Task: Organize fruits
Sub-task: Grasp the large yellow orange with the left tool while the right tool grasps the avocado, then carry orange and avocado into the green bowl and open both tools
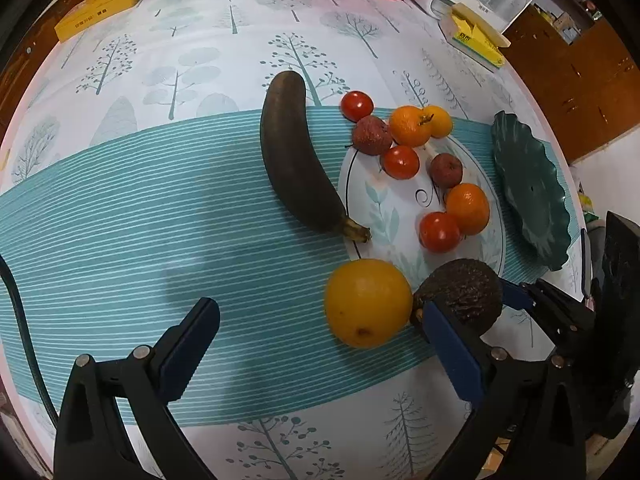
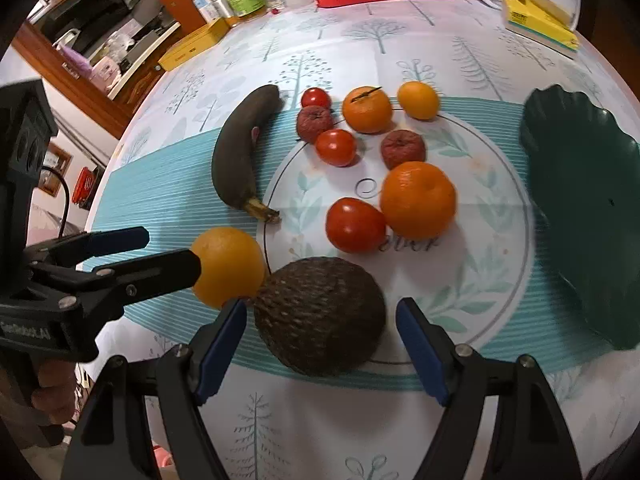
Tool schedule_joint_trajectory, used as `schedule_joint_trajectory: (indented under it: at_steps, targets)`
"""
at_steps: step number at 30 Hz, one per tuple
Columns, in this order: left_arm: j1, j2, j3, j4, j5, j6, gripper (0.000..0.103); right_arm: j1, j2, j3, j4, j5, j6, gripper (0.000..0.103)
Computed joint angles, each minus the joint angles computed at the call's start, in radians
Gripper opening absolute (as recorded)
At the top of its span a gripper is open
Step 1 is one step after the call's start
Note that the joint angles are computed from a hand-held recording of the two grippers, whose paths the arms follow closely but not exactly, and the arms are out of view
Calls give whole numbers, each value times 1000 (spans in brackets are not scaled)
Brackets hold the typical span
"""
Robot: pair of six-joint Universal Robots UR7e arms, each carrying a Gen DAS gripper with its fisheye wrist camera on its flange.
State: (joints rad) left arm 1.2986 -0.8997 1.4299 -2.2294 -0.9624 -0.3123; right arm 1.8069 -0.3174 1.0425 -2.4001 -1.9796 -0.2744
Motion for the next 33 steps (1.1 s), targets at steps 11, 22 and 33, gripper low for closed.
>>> schedule_joint_trajectory:
  at_steps: [11, 22, 33]
  targets:
    - [-7, 40, -27, 34, 3, 7, 92, -1, -31, 47, -10, -57, -22, 69]
    - [-48, 104, -40, 82, 120, -28, 45, -1, -110, 147, -83, -89, -2, 69]
    - [-170, 89, -42, -30, 156, 44, 44, 31, -221, 222, -221, -147, -82, 69]
